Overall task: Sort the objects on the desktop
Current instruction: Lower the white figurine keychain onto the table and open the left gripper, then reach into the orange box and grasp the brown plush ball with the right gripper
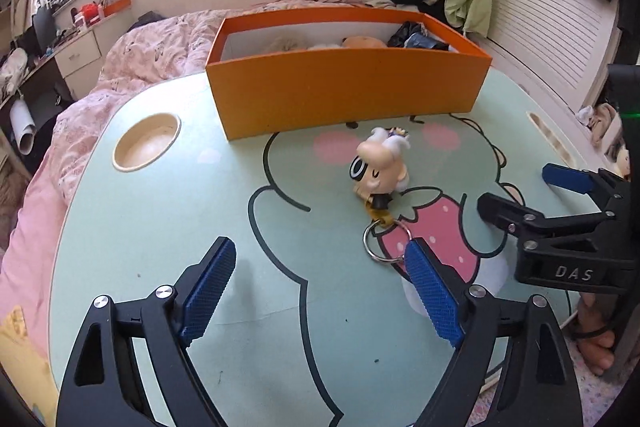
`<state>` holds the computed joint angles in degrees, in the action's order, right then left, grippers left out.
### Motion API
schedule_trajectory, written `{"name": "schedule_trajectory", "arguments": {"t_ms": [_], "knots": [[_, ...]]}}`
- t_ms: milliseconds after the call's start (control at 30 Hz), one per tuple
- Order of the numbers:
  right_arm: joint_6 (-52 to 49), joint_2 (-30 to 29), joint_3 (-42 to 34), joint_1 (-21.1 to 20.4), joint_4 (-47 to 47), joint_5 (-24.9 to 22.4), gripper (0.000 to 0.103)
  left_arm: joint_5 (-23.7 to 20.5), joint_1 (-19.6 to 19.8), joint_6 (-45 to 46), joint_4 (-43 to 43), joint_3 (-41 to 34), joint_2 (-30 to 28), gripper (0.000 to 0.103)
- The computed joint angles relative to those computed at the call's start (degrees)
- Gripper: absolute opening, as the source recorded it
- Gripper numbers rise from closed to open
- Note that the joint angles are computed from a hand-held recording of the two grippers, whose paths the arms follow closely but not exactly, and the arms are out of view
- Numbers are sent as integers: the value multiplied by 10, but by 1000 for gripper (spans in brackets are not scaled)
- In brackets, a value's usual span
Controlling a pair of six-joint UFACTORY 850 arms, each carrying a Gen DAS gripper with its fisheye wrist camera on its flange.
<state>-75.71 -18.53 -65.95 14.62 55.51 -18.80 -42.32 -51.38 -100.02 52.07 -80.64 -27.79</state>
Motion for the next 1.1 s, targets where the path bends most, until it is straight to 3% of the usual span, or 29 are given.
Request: {"name": "schedule_trajectory", "arguments": {"t_ms": [33,67,133,167,233,367,600,767,833,900,933,967,1100], "knots": [[-17,3,-1,-2,13,-8,77,8,3,-9,0,5,3,87],[-25,10,-2,-1,15,-17,74,3,4,-15,1,6,3,88],[-20,12,-23,0,10,-51,73,0,3,-28,8,13,4,94],[-12,9,-42,0,9,-79,72,2,4,-27,8,13,3,101],[37,-14,-105,4,-6,-141,70,-16,3,-3,-3,0,-9,103],[163,-103,-269,27,-83,-247,56,-6,7,4,2,5,-6,103],[445,-288,-543,77,-279,-335,39,-3,8,5,4,5,-6,103],[550,-342,-609,86,-364,-346,41,-2,8,4,7,7,-6,103],[569,-361,-634,90,-381,-359,61,-3,7,4,6,4,-8,103],[575,-374,-650,95,-402,-370,58,-2,7,4,6,4,-8,103],[584,-365,-634,101,-428,-352,49,-2,7,4,6,4,-8,103],[585,-359,-623,103,-435,-337,48,-2,7,4,6,2,-10,103],[529,-323,-582,90,-363,-322,47,-2,6,4,6,-1,-12,103]]}}
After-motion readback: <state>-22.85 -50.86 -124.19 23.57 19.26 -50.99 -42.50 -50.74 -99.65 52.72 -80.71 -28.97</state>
